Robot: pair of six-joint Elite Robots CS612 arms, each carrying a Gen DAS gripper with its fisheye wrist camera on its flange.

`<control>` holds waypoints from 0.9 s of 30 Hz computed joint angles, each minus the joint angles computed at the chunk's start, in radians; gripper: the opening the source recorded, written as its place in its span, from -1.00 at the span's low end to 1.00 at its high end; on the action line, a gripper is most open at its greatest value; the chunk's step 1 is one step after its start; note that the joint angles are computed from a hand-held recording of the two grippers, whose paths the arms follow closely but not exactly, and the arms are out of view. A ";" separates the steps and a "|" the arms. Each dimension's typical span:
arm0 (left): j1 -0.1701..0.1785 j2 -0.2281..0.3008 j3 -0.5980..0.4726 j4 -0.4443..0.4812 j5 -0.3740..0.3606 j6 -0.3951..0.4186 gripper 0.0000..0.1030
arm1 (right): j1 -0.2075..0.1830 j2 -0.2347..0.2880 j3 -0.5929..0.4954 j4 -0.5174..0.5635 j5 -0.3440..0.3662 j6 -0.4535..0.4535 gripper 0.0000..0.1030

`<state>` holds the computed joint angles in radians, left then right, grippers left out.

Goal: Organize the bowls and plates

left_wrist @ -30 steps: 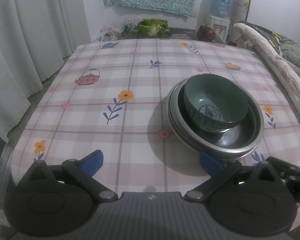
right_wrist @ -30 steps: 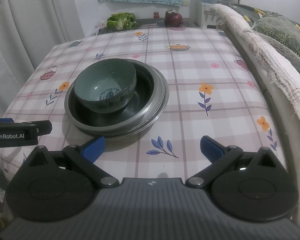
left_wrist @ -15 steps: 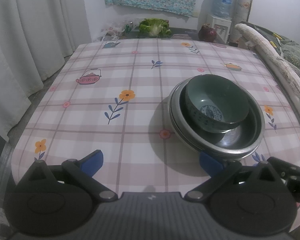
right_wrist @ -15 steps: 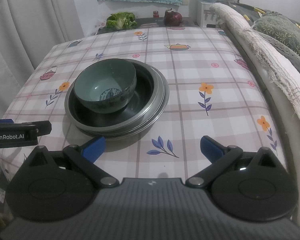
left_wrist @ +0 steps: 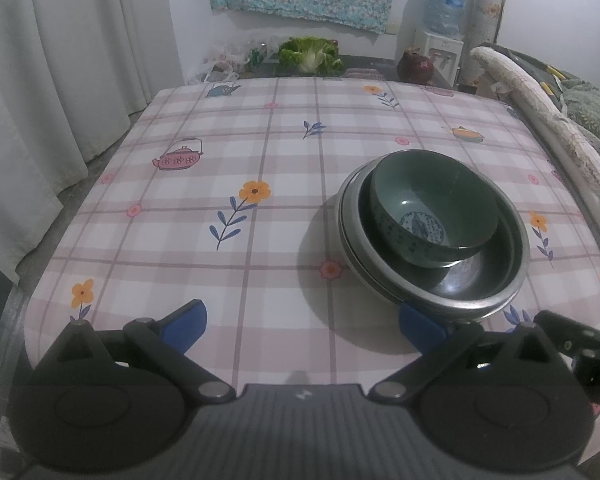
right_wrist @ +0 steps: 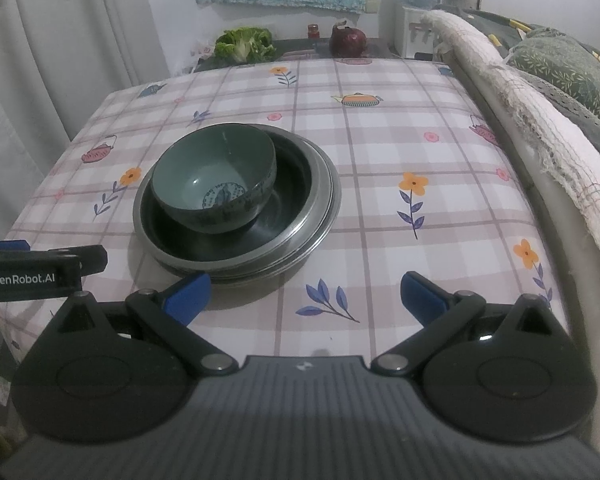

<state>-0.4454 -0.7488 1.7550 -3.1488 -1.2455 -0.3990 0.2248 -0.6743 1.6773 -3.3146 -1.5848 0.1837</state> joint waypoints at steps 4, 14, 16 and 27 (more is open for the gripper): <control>0.000 0.000 0.000 -0.001 0.000 -0.001 1.00 | 0.000 -0.001 0.002 0.001 -0.003 0.006 0.98; -0.002 0.000 -0.001 0.000 0.004 -0.003 1.00 | -0.002 -0.003 0.003 0.006 0.003 0.004 0.98; -0.002 0.000 0.000 0.000 0.005 -0.004 1.00 | -0.002 -0.003 0.003 0.007 0.002 0.005 0.98; -0.001 0.000 0.000 0.002 0.004 -0.004 1.00 | -0.002 -0.003 0.001 0.012 0.007 0.006 0.98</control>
